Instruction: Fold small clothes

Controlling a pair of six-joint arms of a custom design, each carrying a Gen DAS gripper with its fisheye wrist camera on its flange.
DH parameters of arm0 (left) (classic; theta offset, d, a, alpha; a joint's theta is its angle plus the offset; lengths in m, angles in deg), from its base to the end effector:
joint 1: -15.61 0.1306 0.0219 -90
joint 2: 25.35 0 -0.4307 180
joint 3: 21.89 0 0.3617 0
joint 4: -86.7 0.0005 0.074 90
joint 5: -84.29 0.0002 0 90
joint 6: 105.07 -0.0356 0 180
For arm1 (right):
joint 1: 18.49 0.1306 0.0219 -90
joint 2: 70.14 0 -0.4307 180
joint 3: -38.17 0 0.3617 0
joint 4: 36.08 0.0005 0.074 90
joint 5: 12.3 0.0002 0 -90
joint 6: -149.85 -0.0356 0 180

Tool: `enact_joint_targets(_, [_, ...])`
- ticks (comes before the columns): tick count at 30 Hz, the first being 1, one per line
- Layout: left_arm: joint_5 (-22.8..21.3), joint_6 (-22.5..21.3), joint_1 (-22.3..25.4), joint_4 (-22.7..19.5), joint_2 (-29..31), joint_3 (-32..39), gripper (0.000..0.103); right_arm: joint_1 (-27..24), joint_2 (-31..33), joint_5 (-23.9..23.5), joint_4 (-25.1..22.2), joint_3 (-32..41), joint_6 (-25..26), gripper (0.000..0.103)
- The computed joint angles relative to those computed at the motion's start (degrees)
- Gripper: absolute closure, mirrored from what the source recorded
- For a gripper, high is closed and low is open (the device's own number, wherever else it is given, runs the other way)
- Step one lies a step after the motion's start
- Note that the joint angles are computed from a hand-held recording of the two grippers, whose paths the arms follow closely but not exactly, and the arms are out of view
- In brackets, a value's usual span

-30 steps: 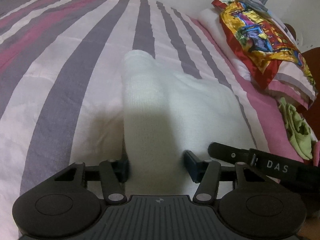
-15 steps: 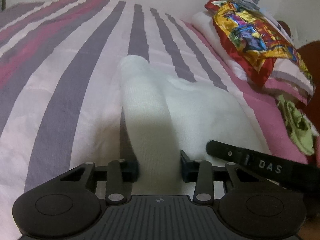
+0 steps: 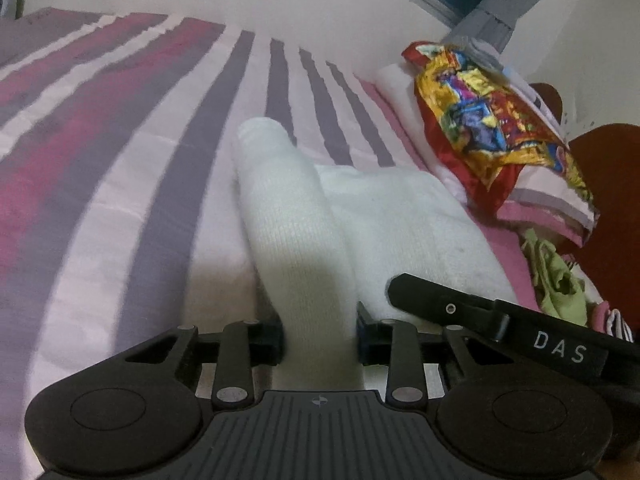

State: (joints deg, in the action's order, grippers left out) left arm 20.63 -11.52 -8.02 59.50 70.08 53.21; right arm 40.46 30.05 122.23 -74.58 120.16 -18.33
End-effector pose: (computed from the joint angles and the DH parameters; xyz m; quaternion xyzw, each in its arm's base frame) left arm 0.4270 -0.2046 0.3554 0.2395 0.8793 -0.2893 0.2929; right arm 0.2777 0.4119 0.3584 0.2551 0.8561 0.1142 0.4348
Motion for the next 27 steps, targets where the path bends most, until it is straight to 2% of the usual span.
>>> enact_joint_targets(4, [2.06,-4.04,4.88,-4.55,-1.55,1.04,0.070,0.56,1.67,-0.74,1.68,3.64,2.37,0.072])
enact_joint_targets(7, [2.37,-7.83,8.15,-6.14,-2.24,0.95,0.070,0.83,3.71,-1.89,3.73,6.10,3.64,0.072])
enact_joint_targets(10, [1.43,-10.79,11.12,-4.94,-2.32,-0.26,0.070,0.86,6.56,-3.16,4.49,9.12,5.05,0.072])
enact_joint_targets(14, [-0.61,-10.92,12.95,-4.08,-0.05,-1.18,0.070,0.52,10.25,-4.05,2.93,12.33,4.99,0.071])
enact_joint_targets(15, [-1.58,-11.25,12.88,-4.71,0.55,-1.15,0.070,0.16,11.24,-4.88,1.77,12.95,4.41,0.070])
enact_joint_targets(16, [-3.15,-11.91,12.59,-4.71,0.80,-1.53,0.065,-0.09,12.15,-5.71,0.12,13.58,3.63,0.069])
enact_joint_targets(17, [-4.37,-11.90,12.39,-3.39,0.66,-2.43,0.055,-0.21,13.07,-6.74,-2.00,14.34,2.77,0.067])
enact_joint_targets(19, [-5.90,-11.62,12.16,-2.10,0.16,-3.47,0.045,-0.43,14.71,-6.60,-8.17,16.17,-0.20,0.061])
enact_joint_targets(20, [-6.62,-11.66,12.04,-2.01,-0.14,-3.65,0.041,-0.51,14.94,-6.64,-9.41,16.39,-0.68,0.057])
enact_joint_targets(23, [-8.69,-11.48,12.12,-0.24,-2.43,-5.07,0.040,0.05,14.97,-4.77,-14.22,17.63,-1.42,0.054])
enact_joint_targets(24, [-9.08,-11.51,12.34,0.71,-3.75,-5.77,0.040,0.50,15.30,-3.33,-17.33,19.17,-1.66,0.054])
enact_joint_targets(27, [-6.80,-12.25,13.05,1.25,-6.84,-7.05,0.040,2.55,15.78,3.93,-24.09,23.06,-3.01,0.054])
